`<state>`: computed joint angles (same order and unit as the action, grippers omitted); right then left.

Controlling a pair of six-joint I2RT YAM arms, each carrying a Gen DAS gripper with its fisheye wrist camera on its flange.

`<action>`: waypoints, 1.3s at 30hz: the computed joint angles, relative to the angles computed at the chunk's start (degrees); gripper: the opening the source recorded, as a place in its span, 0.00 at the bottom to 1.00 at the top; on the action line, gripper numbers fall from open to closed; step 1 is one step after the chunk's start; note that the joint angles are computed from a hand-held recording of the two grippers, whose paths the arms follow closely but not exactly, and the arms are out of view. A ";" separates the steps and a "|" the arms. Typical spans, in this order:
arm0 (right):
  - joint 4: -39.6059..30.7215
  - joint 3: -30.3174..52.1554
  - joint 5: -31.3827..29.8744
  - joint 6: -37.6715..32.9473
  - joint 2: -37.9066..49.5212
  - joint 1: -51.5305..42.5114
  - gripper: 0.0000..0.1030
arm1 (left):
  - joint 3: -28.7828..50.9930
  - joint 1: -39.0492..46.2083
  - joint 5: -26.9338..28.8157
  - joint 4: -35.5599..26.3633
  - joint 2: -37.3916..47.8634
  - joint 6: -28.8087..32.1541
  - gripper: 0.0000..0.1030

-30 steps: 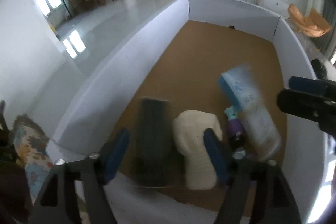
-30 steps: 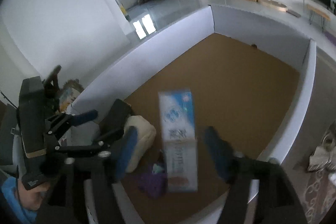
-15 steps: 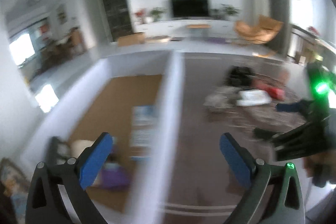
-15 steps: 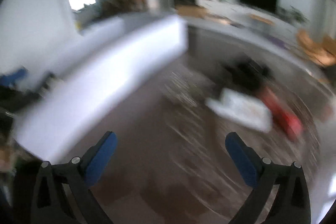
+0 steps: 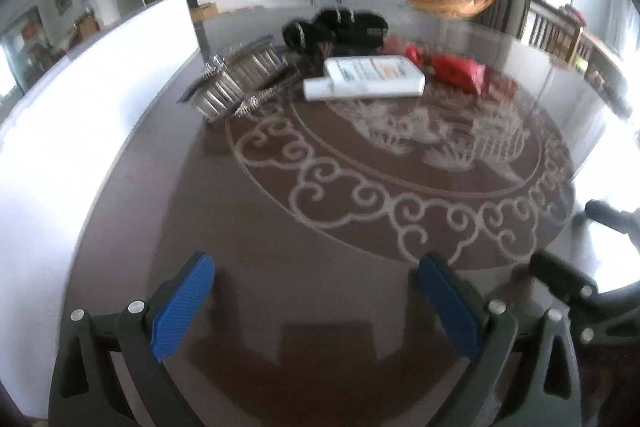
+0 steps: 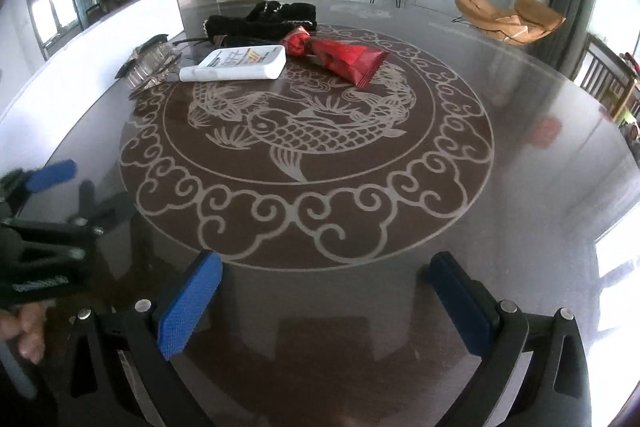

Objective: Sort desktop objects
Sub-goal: 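Bring both open tools back over the table and pause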

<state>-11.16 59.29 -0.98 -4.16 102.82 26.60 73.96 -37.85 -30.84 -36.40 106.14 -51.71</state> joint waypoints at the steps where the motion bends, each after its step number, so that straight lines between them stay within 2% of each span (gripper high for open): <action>1: -0.02 0.06 0.02 0.03 0.02 0.04 1.00 | 0.00 0.12 0.56 0.41 -0.15 -0.17 1.00; 5: 0.02 -0.28 0.00 0.01 -0.27 0.07 1.00 | 0.87 1.04 1.99 1.21 1.48 1.30 1.00; 39: 0.14 -0.27 -0.45 -0.38 -0.19 -0.16 1.00 | 0.53 0.94 1.95 1.45 1.40 1.17 1.00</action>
